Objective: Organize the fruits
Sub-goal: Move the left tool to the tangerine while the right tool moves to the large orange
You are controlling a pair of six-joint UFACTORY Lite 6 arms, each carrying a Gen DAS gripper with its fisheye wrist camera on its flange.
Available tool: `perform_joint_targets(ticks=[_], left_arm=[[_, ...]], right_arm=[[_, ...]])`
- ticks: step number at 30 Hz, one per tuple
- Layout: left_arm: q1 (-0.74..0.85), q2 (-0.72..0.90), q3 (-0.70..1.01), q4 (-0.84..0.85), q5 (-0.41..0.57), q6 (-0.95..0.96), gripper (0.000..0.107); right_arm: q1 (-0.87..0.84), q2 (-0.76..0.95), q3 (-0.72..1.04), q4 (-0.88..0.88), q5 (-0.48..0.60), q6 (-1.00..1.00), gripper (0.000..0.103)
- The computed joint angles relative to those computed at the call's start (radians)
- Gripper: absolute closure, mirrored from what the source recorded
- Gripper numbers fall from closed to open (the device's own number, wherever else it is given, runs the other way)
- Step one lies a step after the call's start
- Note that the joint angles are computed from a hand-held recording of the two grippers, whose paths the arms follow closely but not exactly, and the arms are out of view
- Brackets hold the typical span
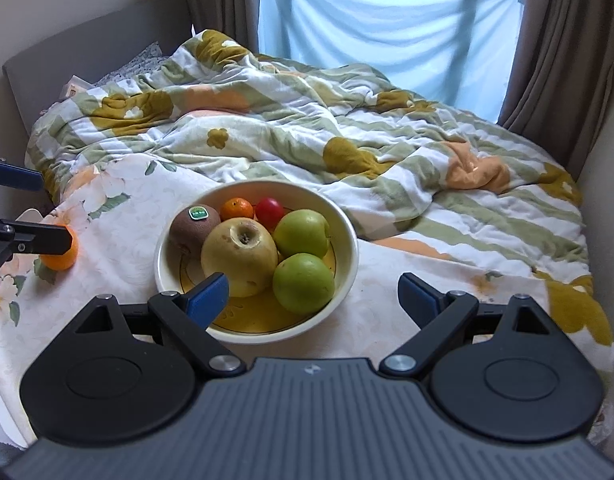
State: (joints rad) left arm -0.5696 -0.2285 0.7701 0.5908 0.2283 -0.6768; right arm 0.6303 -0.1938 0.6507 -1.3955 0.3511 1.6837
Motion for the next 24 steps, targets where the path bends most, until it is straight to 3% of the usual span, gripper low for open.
perform_joint_targets(ticks=[5,13,19,24], left_arm=[[-0.035,-0.122,-0.056,0.063,0.062,-0.101,0.004],[-0.003,-0.337,-0.187,0.023,0.100,-0.075,0.004],[0.078,-0.510,-0.298,-0.156,0.097,0.138,0.004],[0.132,-0.627,-0.375,-0.309,0.120,0.340,0.004]], right_arm=[[0.082,-0.112,-0.015,0.204,0.109,-0.156,0.000],[0.286,-0.266,-0.067,0.309,0.342,-0.095,0.000],[0.536,-0.280,-0.073,0.337,0.614,0.074,0.000],[0.699,-0.233,-0.074,0.381,0.746,0.230,0.000]])
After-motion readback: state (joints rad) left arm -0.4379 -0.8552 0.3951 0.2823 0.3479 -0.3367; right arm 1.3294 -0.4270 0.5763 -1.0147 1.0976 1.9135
